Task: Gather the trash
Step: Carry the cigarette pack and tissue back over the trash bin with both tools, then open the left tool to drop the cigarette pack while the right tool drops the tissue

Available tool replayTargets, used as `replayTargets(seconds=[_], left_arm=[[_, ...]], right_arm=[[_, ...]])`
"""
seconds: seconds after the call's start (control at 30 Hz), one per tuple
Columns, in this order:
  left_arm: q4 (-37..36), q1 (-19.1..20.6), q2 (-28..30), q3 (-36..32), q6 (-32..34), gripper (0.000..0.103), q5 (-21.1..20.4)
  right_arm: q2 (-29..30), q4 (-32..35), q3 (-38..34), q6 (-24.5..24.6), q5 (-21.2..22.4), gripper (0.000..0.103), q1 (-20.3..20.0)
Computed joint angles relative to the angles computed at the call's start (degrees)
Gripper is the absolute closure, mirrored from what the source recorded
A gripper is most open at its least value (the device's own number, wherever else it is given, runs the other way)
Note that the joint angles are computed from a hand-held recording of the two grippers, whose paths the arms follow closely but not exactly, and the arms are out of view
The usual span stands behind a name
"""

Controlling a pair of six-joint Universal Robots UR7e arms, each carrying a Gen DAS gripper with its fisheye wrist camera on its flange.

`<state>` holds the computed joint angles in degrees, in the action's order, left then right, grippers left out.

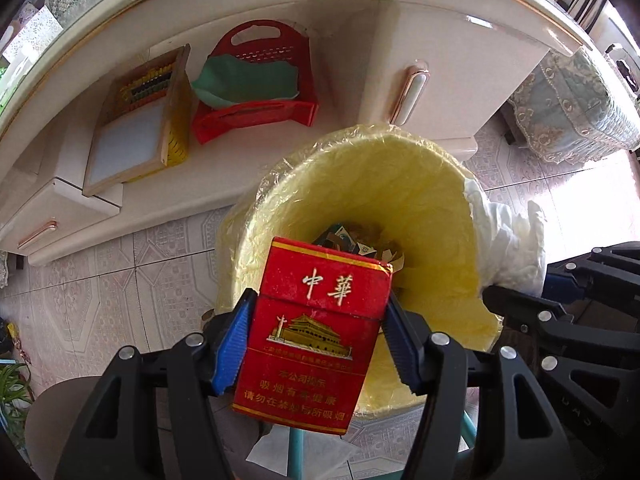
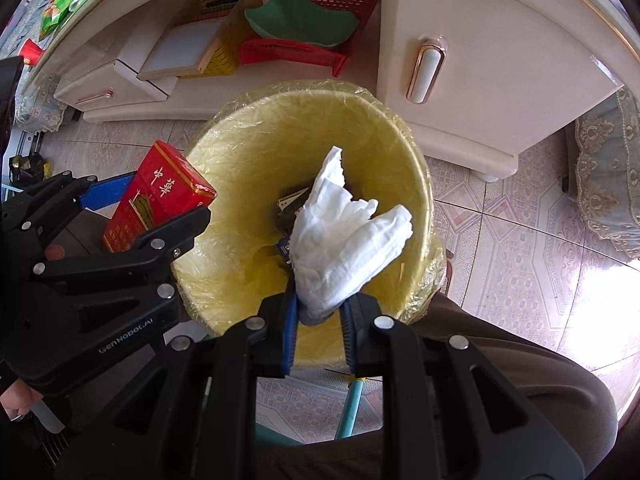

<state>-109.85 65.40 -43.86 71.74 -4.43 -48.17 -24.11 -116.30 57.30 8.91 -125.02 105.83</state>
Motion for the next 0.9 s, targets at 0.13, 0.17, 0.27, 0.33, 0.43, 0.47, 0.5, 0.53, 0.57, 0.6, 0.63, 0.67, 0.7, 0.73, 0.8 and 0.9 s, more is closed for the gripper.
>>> replayTargets(seconds=[0.13,0.17,0.27,0.33,0.43,0.47,0.5,0.53,0.57,0.6,0.63,0.67,0.7,0.73,0.8,0.9], left_arm=[[1.4,0.7,1.5,-1.6,-0.8,0.043,0.0],[1.8,0.9,1.7,-1.9,-1.1,0.043,-0.1],[2.8,1.3,2.4,-2.7,-1.3,0.043,-0.4],[3.1,1.6,2.8,-3.1,-1.3,0.043,-0.6],[4.0,1.8,3.4,-3.8,-1.7,0.043,-0.8],[4.1,1.9,3.6,-4.0,-1.7,0.043,-0.8],[4.3,2.0,3.8,-4.2,-1.8,0.043,-0.8],[4.5,2.1,4.1,-4.5,-1.8,0.043,-0.9],[4.6,2.1,4.3,-4.7,-1.9,0.043,-1.0],[5.0,2.2,4.5,-5.0,-2.0,0.042,-1.2],[5.2,2.2,4.7,-5.1,-2.1,0.042,-1.2],[5.2,2.3,4.8,-5.2,-2.1,0.042,-1.2],[5.2,2.3,4.9,-5.3,-2.1,0.042,-1.3],[5.2,2.3,5.0,-5.3,-2.1,0.042,-1.1],[5.1,2.3,5.0,-5.2,-2.2,0.042,-1.2],[5.0,2.3,5.1,-5.2,-2.3,0.042,-1.2]], right_arm=[[1.3,1.9,-1.7,-0.1,0.3,0.084,-0.7],[1.4,2.3,-2.0,-0.1,0.6,0.084,-0.8],[2.0,3.5,-2.9,0.1,1.0,0.084,-1.3],[2.3,4.2,-3.5,0.2,1.5,0.084,-1.6],[2.8,5.7,-4.4,0.5,2.1,0.084,-1.9],[3.0,6.0,-4.8,0.5,2.3,0.084,-2.0],[3.2,6.4,-5.1,0.5,2.3,0.084,-2.0],[3.4,6.7,-5.4,0.5,2.4,0.084,-2.1],[3.7,6.9,-5.7,0.5,2.6,0.084,-2.2],[3.9,7.3,-6.1,0.7,2.7,0.084,-2.3],[4.1,7.4,-6.2,0.7,2.7,0.084,-2.4],[4.2,7.5,-6.4,0.8,2.8,0.083,-2.5],[4.4,7.9,-6.7,0.8,2.8,0.083,-2.5],[4.5,8.0,-6.9,0.8,2.7,0.083,-2.6],[4.7,8.2,-7.0,0.6,2.7,0.083,-2.7],[5.0,8.3,-7.3,0.8,2.5,0.082,-2.8]])
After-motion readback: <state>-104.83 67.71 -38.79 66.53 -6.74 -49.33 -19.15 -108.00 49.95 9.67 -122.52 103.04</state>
